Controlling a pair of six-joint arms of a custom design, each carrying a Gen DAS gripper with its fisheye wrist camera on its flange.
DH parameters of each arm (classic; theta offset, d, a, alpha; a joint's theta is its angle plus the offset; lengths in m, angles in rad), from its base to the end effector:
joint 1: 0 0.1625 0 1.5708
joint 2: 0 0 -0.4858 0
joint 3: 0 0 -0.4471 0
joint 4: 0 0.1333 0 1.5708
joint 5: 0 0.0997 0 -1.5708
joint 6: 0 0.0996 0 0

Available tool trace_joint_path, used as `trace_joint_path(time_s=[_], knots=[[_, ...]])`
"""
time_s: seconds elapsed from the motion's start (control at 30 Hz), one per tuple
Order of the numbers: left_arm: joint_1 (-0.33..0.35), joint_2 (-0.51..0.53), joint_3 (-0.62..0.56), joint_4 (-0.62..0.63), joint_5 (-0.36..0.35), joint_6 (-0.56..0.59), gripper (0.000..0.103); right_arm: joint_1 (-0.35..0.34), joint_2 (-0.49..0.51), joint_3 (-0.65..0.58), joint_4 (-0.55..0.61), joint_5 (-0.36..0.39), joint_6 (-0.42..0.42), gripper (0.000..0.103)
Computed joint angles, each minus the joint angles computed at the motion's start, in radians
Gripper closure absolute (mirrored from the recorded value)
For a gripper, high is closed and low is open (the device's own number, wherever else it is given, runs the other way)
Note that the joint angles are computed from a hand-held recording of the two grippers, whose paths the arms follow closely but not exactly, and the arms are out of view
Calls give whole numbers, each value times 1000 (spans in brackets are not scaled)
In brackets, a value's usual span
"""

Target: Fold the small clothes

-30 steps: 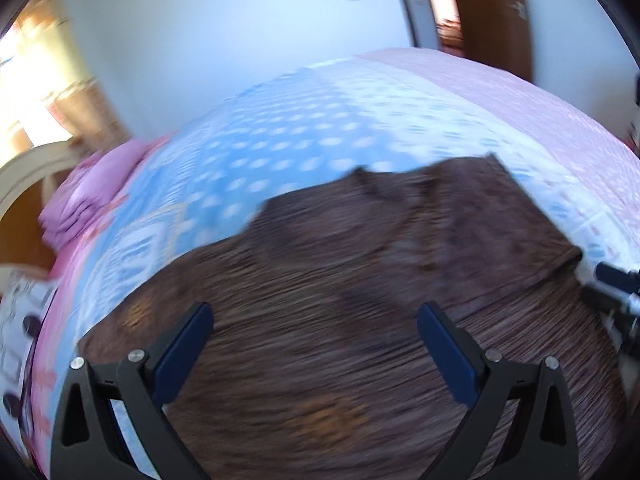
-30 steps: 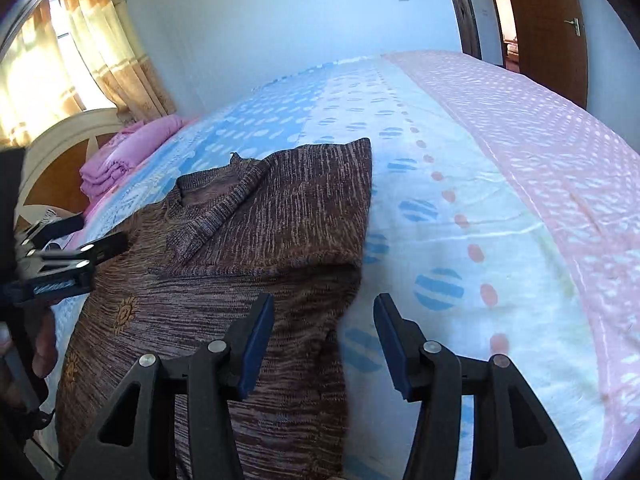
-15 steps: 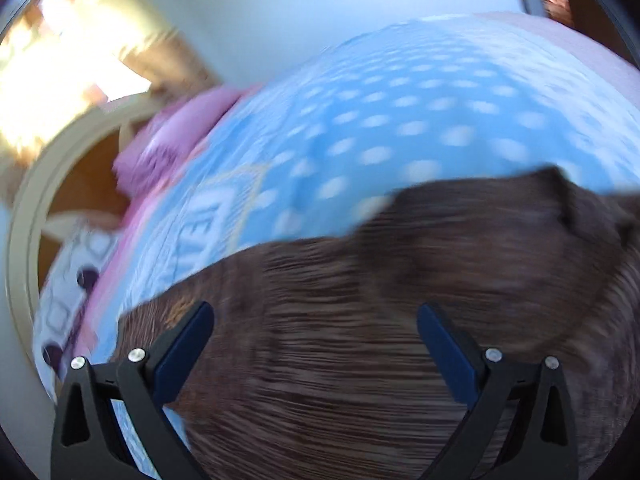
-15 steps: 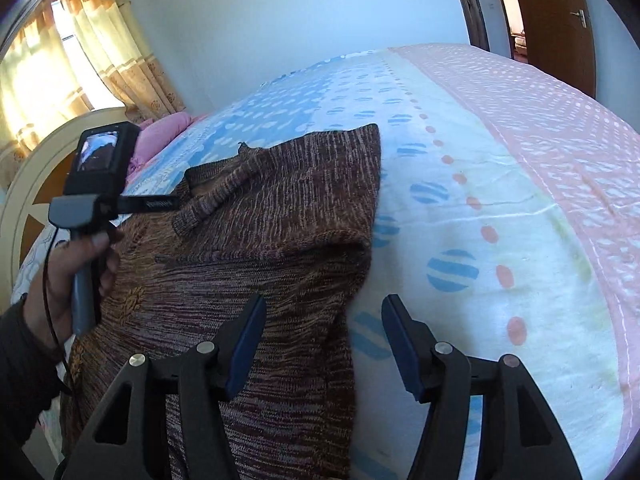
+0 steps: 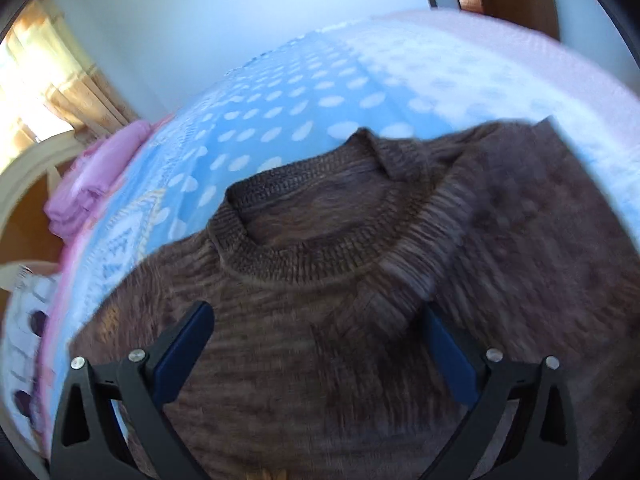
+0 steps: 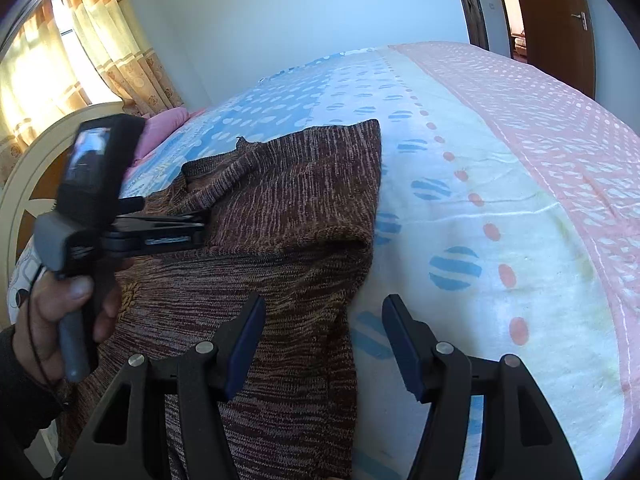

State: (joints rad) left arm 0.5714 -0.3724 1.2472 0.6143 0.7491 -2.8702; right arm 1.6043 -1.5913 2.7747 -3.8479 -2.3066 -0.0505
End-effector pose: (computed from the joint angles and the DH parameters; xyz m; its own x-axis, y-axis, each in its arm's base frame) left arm -0.4313 -0.5225 -0.0796 -0.1785 0.6652 -0.7250 0.9199 0.3744 0.1170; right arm 0.0755 -0.2679 0.2889 -0.7591 0.5472 0.3527 -0.0538 0.4872 -0.8716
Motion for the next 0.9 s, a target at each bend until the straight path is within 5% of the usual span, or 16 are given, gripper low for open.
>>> trace_joint_path(time_s=[0.07, 0.13, 0.2, 0.33, 0.57, 0.7, 0.77, 0.83, 0.87, 0.9], knots=[[12, 12, -41, -52, -87, 11, 0, -1, -2, 1, 0, 4, -2, 41], [42, 51, -143, 40, -167, -95, 0, -4, -5, 2, 3, 11, -4, 39], [78, 58, -209, 140, -165, -206, 0, -5, -6, 1, 9, 14, -5, 37], [107, 11, -175, 207, -79, -257, 0, -4, -6, 1, 11, 14, -6, 36], [91, -107, 3, 192, 237, -265, 1, 5, 6, -3, 7, -8, 0, 36], [82, -68, -10, 236, 283, -273, 34, 4, 8, -2, 1, -9, 0, 36], [83, -70, -3, 226, 309, -282, 39, 3, 6, -1, 1, -6, 0, 36], [89, -75, -6, 225, 359, -276, 68, 3, 7, -2, 1, -6, 0, 36], [90, -76, -8, 230, 382, -268, 99, 3, 7, -2, 1, -6, 0, 36], [80, -82, 4, 215, 364, -255, 99, 2, 7, -1, 1, -5, 0, 36]])
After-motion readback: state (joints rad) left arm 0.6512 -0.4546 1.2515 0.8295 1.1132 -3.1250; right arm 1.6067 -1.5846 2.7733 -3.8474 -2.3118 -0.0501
